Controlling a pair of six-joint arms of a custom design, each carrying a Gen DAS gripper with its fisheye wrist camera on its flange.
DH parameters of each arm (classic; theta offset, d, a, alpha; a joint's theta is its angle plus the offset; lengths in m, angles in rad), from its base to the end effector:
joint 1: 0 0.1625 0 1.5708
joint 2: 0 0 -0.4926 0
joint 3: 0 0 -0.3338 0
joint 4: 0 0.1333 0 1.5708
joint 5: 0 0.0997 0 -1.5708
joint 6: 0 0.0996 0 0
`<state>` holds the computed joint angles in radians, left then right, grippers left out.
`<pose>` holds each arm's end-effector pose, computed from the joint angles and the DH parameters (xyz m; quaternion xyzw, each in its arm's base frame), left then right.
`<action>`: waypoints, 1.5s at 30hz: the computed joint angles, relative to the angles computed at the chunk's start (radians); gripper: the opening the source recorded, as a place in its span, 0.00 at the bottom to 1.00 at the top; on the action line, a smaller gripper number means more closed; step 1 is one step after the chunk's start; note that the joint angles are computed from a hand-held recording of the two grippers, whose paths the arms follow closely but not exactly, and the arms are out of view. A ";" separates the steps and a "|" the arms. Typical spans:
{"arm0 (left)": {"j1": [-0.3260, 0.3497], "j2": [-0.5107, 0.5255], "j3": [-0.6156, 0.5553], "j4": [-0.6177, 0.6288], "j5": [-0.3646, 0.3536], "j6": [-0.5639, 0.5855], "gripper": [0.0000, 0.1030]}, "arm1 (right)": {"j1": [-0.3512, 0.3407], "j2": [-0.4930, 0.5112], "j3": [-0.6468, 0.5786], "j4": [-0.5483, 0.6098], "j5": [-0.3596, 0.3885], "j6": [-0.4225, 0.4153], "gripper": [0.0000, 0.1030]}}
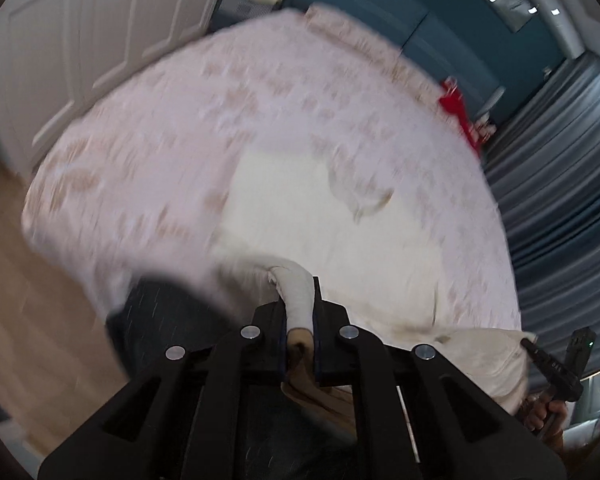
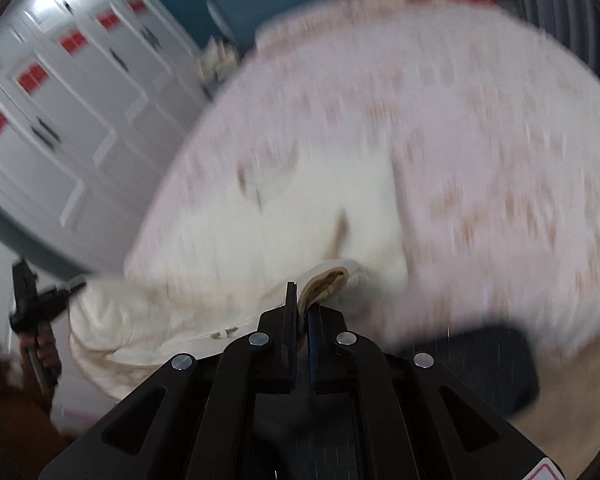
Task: Fold large clothes
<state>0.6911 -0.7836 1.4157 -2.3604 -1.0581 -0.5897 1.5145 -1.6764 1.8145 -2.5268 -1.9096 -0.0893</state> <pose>-0.4467 -0.6059 0.2429 0.1196 0.9571 -0.2259 0.1365 0.0767 -0.4204 0.6149 -0.0521 -0.9054 0.3797 0.1828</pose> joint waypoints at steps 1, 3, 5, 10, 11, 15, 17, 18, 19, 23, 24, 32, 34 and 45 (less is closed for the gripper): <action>0.004 0.035 -0.043 -0.020 0.031 0.040 0.07 | -0.018 0.021 -0.007 -0.073 0.032 -0.013 0.04; 0.020 0.102 -0.123 -0.051 0.073 0.099 0.08 | -0.075 0.080 -0.032 -0.186 0.107 -0.006 0.04; 0.053 0.193 -0.256 -0.026 0.099 0.137 0.08 | -0.119 0.146 -0.068 -0.248 0.148 0.024 0.04; 0.112 0.383 -0.524 0.132 0.194 0.140 0.08 | -0.147 0.303 -0.142 -0.372 0.078 0.012 0.04; 0.122 0.416 -0.570 0.162 0.210 0.132 0.08 | -0.152 0.328 -0.154 -0.385 0.065 0.019 0.04; 0.150 0.500 -0.695 0.280 0.237 0.083 0.08 | -0.164 0.393 -0.185 -0.426 0.007 0.020 0.04; 0.163 0.543 -0.761 0.349 0.253 0.065 0.08 | -0.174 0.425 -0.204 -0.429 -0.018 0.032 0.04; 0.167 0.560 -0.784 0.374 0.260 0.057 0.08 | -0.180 0.438 -0.211 -0.429 -0.025 0.043 0.04; 0.171 0.569 -0.793 0.384 0.263 0.054 0.08 | -0.185 0.446 -0.212 -0.432 -0.030 0.050 0.04; 0.182 0.604 -0.828 0.419 0.279 0.046 0.09 | -0.194 0.484 -0.226 -0.443 -0.067 0.053 0.04; 0.185 0.612 -0.833 0.424 0.286 0.048 0.09 | -0.196 0.489 -0.228 -0.441 -0.072 0.056 0.04; 0.196 0.661 -0.870 0.437 0.318 0.067 0.09 | -0.215 0.537 -0.236 -0.446 -0.113 0.073 0.04; 0.198 0.667 -0.872 0.430 0.323 0.078 0.10 | -0.219 0.545 -0.235 -0.452 -0.121 0.068 0.04; 0.182 0.499 -0.550 0.005 0.216 0.242 0.31 | -0.219 0.441 -0.165 -0.536 0.016 0.073 0.49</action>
